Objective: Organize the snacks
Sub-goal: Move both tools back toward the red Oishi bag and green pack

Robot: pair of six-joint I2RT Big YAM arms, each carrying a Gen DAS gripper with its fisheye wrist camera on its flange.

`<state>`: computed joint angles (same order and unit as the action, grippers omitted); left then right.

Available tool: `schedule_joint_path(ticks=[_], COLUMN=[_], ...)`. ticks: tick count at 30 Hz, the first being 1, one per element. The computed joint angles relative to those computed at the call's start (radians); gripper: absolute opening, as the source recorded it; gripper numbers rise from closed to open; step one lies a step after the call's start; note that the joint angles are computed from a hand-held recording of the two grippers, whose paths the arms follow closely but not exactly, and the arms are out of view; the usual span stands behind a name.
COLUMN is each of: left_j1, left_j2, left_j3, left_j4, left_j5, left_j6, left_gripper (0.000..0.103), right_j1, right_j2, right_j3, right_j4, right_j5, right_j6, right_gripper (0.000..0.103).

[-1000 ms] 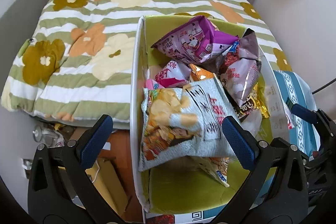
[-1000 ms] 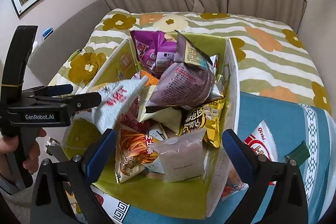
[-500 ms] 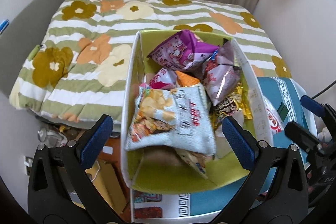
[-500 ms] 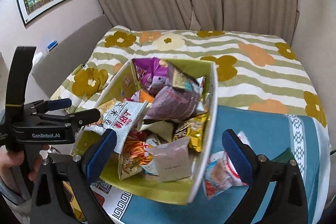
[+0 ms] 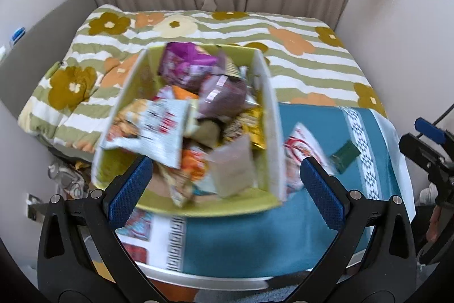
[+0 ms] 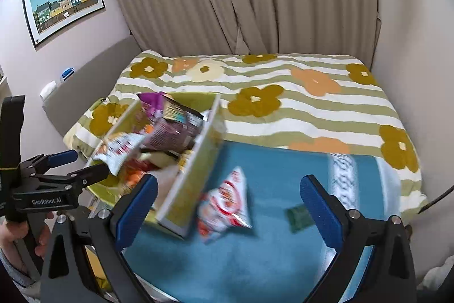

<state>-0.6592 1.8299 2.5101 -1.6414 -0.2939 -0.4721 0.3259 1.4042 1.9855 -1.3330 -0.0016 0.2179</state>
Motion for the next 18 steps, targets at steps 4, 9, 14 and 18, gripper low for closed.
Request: schedule_joint_path(ticks=[4, 9, 14, 18], left_j1=[-0.090, -0.181, -0.230, -0.233], left_j2=[0.017, 0.061, 0.123, 0.209], left_j3=[-0.005, -0.010, -0.029, 0.010], left_j4=[0.014, 0.019, 0.049, 0.035], left_j5=[-0.065, -0.145, -0.227, -0.270], left_j6=[-0.087, -0.152, -0.140, -0.099], left_gripper=[0.103, 0.103, 0.103, 0.103], right_j1=[-0.078, -0.182, -0.250, -0.289], right_j2=[-0.046, -0.073, -0.070, -0.055], right_j3=[-0.048, -0.110, -0.176, -0.240], right_j4=[-0.016, -0.029, -0.013, 0.022], right_j5=[-0.042, -0.124, -0.172, -0.193], right_j6=[-0.086, -0.200, -0.280, -0.320], right_gripper=[0.100, 0.100, 0.100, 0.100])
